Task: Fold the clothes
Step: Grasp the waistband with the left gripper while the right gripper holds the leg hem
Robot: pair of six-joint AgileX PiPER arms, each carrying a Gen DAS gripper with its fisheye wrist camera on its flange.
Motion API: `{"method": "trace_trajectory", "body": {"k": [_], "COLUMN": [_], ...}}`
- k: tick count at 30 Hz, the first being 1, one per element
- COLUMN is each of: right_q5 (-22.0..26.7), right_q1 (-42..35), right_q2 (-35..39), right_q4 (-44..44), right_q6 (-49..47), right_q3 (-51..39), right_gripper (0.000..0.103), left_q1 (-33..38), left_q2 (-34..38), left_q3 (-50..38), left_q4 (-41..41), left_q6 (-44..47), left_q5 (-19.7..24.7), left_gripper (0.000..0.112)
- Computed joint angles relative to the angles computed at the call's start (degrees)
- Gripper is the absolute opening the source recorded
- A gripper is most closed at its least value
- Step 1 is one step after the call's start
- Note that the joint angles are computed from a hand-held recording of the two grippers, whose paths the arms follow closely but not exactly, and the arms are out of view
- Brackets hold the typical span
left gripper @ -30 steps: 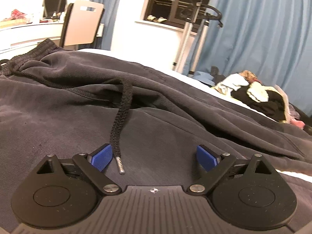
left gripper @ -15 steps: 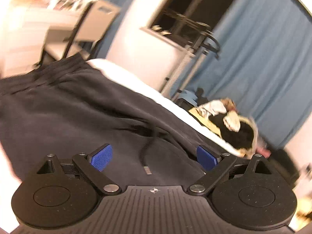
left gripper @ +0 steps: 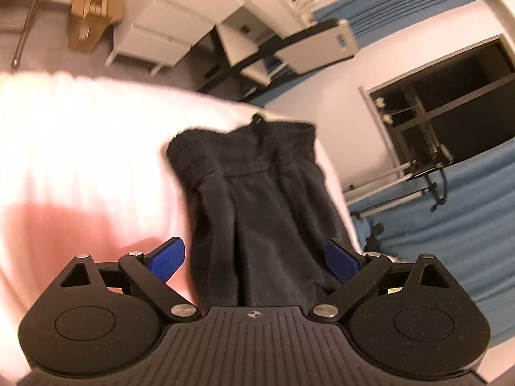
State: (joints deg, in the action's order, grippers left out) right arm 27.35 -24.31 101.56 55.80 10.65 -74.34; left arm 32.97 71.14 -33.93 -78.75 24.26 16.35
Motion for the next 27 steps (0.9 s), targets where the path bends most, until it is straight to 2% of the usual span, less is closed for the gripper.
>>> {"method": "trace_trajectory", "body": {"k": [2, 6, 8, 9, 11, 12, 14, 15, 16, 17, 19, 21, 22, 23, 24, 25, 26, 27], "right_q5": [1.71, 6.33, 7.16, 7.53, 7.49, 7.19, 7.36, 7.78, 7.75, 7.73, 7.57, 7.21, 6.74, 6.28, 5.86, 5.51, 5.14, 5.06], "right_q1": [-0.04, -0.23, -0.01, 0.07, -0.08, -0.15, -0.35, -0.47, -0.50, -0.47, -0.13, 0.43, 0.83, 1.22, 1.60, 2.00, 2.38, 2.82], "right_q2": [0.57, 3.33, 5.05, 5.89, 7.27, 7.91, 9.35, 9.95, 10.34, 9.96, 9.40, 8.98, 8.74, 8.52, 8.33, 8.31, 8.27, 8.39], "right_q4": [-1.85, -3.66, -5.50, -6.36, -7.18, -7.12, -6.14, -5.23, -3.83, -2.50, -1.76, -2.58, -3.94, -5.34, -6.55, -6.58, -6.49, -7.35], "right_q6": [2.15, 2.56, 3.40, 3.83, 4.70, 5.13, 4.75, 3.71, 2.00, 0.10, -1.89, -2.51, -2.42, -2.31, -2.36, -3.45, -4.69, -4.76], "right_q3": [-0.86, -3.62, -4.90, -5.54, -6.38, -6.62, -7.56, -8.13, -8.42, -8.17, -8.06, -8.21, -8.46, -8.72, -8.98, -9.13, -9.23, -9.67], "right_gripper": [0.103, 0.103, 0.103, 0.103, 0.103, 0.103, 0.101, 0.098, 0.084, 0.066, 0.060, 0.048, 0.038, 0.032, 0.031, 0.031, 0.032, 0.032], "left_q1": [0.01, 1.23, 1.40, 0.17, -2.72, -3.36, -3.76, -3.62, -2.95, -2.47, -1.76, -1.19, -0.93, -0.51, -0.01, 0.41, 0.85, 0.90], "left_q2": [4.23, 13.59, 17.57, 18.55, 19.65, 20.03, 20.62, 20.89, 20.86, 20.61, 20.02, 19.91, 19.90, 20.13, 20.49, 21.38, 21.96, 22.36], "left_q3": [-1.27, -4.39, -6.85, -8.27, -10.83, -11.54, -12.71, -13.18, -13.18, -12.89, -12.03, -11.70, -11.58, -11.92, -12.52, -13.28, -13.63, -13.83], "left_q4": [-5.02, -18.59, -17.91, -15.28, -7.47, -5.03, 0.08, 2.77, 3.17, 1.29, -4.69, -9.30, -11.43, -11.56, -10.71, -9.88, -9.40, -9.77], "left_q6": [4.75, 17.23, 19.45, 18.09, 11.00, 8.36, 2.98, 0.17, -0.39, 1.33, 7.25, 10.99, 12.60, 12.39, 11.26, 10.66, 10.67, 11.52], "left_q5": [0.62, 5.90, 9.02, 7.62, 3.02, 1.91, 0.61, 0.30, 0.77, 1.15, 1.74, 2.33, 2.64, 3.42, 4.43, 5.39, 6.25, 5.96], "left_gripper": [0.095, 0.094, 0.093, 0.092, 0.077, 0.073, 0.038, 0.029, 0.021, 0.018, 0.016, 0.016, 0.016, 0.017, 0.018, 0.029, 0.049, 0.054]}}
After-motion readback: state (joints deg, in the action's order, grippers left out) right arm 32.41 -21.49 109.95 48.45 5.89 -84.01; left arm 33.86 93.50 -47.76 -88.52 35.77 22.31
